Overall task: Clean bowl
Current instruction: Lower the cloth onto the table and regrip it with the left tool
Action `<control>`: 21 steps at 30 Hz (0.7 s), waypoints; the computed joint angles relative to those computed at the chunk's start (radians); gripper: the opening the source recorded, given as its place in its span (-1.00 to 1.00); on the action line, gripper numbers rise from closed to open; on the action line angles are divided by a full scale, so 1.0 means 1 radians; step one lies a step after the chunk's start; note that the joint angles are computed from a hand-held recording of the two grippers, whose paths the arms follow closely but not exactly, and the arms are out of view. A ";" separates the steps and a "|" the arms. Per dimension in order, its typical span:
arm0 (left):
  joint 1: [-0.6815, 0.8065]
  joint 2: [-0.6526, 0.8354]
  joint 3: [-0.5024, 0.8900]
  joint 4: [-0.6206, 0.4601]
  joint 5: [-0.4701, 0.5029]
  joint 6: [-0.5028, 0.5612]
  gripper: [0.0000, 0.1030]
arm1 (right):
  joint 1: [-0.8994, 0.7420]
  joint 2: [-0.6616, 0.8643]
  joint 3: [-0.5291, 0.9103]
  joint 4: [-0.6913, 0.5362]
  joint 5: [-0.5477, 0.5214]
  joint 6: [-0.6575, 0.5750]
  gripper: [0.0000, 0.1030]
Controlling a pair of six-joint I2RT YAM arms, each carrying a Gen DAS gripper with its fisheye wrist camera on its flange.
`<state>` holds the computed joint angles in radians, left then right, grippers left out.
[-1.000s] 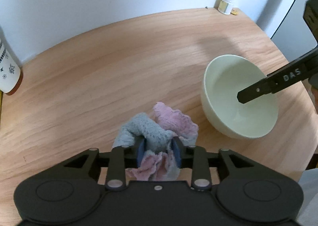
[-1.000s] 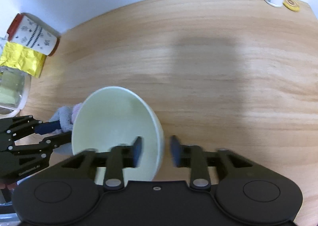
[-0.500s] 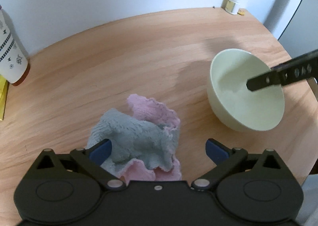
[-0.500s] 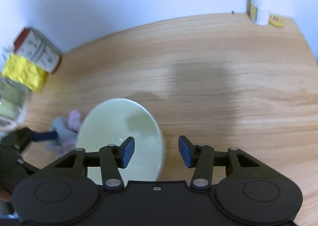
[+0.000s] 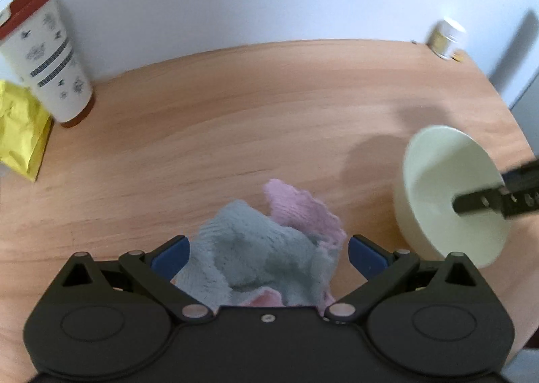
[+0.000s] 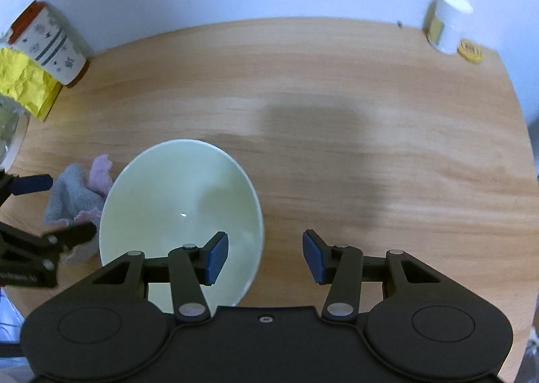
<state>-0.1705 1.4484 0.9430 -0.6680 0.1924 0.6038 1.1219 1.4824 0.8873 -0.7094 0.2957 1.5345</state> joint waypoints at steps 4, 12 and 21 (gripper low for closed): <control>-0.022 -0.010 -0.047 0.087 -0.047 -0.052 0.99 | 0.017 -0.034 -0.031 0.011 0.009 0.055 0.03; -0.108 0.037 -0.058 0.109 -0.154 -0.177 0.99 | 0.010 -0.062 -0.069 0.062 -0.010 0.073 -0.38; -0.101 0.067 -0.039 0.055 -0.125 -0.184 0.99 | 0.008 -0.038 -0.071 0.089 -0.034 0.071 -0.38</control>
<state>-0.2713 1.5155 0.9042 -0.6132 0.0672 0.4196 1.1303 1.4446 0.8167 -0.6207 0.2616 1.6059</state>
